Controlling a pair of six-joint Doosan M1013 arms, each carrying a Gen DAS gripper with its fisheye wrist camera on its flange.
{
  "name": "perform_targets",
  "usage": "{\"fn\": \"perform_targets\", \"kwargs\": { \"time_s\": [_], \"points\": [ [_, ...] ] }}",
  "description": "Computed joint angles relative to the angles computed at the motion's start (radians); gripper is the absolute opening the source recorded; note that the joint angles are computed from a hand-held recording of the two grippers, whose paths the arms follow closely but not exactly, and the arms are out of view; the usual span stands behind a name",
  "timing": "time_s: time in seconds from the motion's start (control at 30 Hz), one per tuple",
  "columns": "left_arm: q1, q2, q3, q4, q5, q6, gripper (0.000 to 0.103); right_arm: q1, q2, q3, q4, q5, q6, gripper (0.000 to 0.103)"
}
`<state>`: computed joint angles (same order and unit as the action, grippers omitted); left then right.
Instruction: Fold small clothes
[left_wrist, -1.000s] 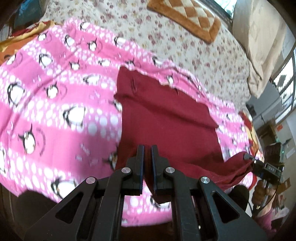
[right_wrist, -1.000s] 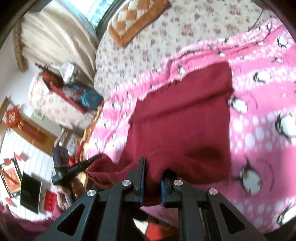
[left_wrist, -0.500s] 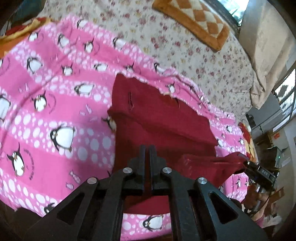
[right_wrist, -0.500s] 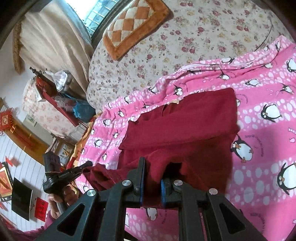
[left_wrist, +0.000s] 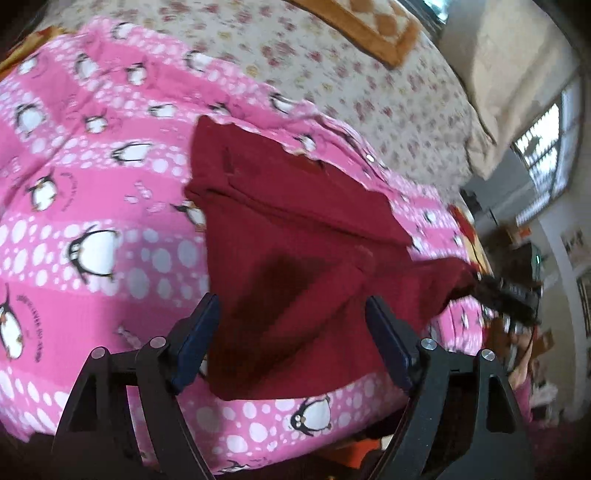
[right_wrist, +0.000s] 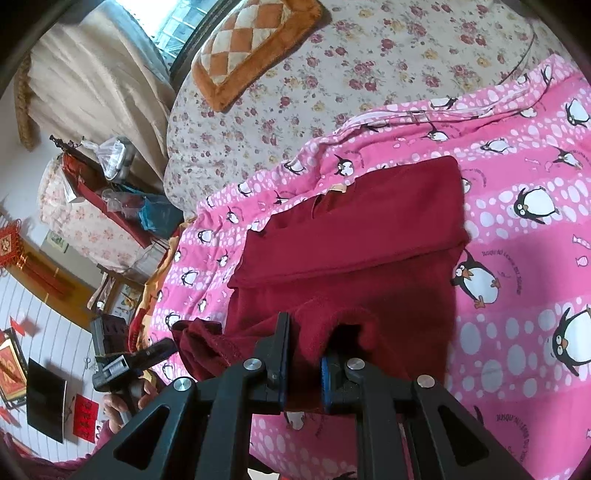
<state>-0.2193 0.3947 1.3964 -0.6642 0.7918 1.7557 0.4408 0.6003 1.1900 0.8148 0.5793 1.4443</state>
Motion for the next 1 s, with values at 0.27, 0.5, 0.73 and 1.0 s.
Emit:
{"fn": "perform_targets", "kwargs": {
  "time_s": [0.27, 0.5, 0.73, 1.0],
  "points": [
    [-0.014, 0.040, -0.053, 0.013, 0.046, 0.051, 0.080, 0.001, -0.001, 0.000, -0.002, 0.003, -0.006, 0.012],
    [-0.042, 0.077, -0.112, 0.218, 0.050, -0.081, 0.009, 0.000, 0.004, -0.014, -0.012, 0.013, 0.012, 0.012],
    [-0.042, 0.083, -0.178, 0.370, -0.082, -0.242, 0.007, -0.004, 0.028, -0.067, -0.052, -0.004, 0.043, 0.012],
    [-0.057, 0.213, -0.377, 0.537, -0.024, -0.369, 0.007, -0.019, 0.128, -0.244, -0.210, 0.019, 0.232, 0.012]
  ]
}}
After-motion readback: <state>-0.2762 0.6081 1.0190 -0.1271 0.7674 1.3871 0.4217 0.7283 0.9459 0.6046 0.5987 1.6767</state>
